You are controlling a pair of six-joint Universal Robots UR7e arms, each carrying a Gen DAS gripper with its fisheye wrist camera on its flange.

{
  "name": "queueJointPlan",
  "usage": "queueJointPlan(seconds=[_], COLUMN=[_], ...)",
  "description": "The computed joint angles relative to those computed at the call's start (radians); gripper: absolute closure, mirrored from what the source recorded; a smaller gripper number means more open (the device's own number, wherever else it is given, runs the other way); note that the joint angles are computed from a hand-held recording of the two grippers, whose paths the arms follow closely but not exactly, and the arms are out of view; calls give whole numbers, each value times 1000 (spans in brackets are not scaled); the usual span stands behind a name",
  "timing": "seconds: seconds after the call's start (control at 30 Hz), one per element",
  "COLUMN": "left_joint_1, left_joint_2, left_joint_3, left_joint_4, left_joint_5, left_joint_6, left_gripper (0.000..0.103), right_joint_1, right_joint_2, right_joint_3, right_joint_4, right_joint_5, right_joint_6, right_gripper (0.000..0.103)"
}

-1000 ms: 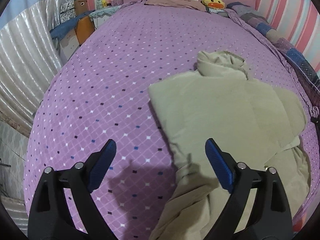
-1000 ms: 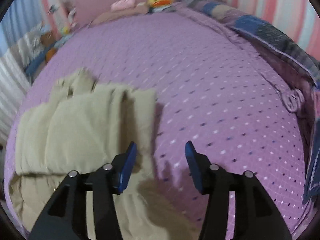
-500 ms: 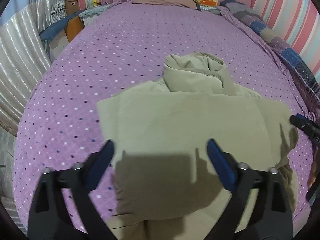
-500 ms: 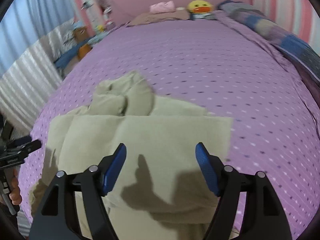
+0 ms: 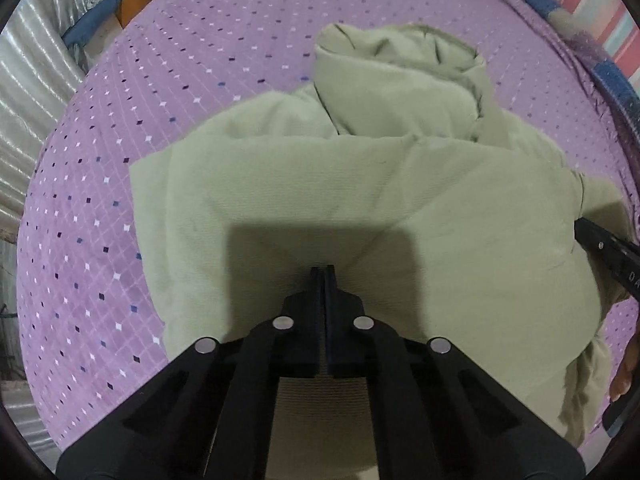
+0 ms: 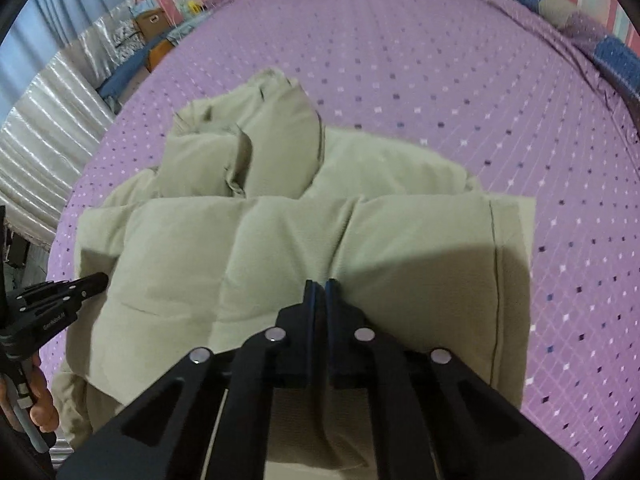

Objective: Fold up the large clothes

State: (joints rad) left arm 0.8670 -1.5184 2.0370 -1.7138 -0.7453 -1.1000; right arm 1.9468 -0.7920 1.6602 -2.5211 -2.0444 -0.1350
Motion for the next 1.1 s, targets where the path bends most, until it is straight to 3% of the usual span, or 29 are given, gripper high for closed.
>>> queueJointPlan(seconds=[0.27, 0.67, 1.0, 1.1], left_joint_1=[72, 132, 127, 93], left_joint_2=[20, 77, 99, 72], left_joint_3=[2, -40, -74, -75], left_joint_4=[-68, -118, -59, -9], left_joint_5=[-41, -46, -20, -10], left_joint_6=[80, 177, 154, 88], left_gripper=[103, 102, 103, 103], right_joint_1=[-44, -36, -29, -32], right_joint_2=[58, 111, 121, 92], right_joint_3=[-77, -116, -125, -123], right_joint_4=[136, 165, 162, 180], right_joint_5=[39, -6, -3, 28], right_joint_6=[62, 70, 77, 94], right_gripper=[102, 102, 102, 101])
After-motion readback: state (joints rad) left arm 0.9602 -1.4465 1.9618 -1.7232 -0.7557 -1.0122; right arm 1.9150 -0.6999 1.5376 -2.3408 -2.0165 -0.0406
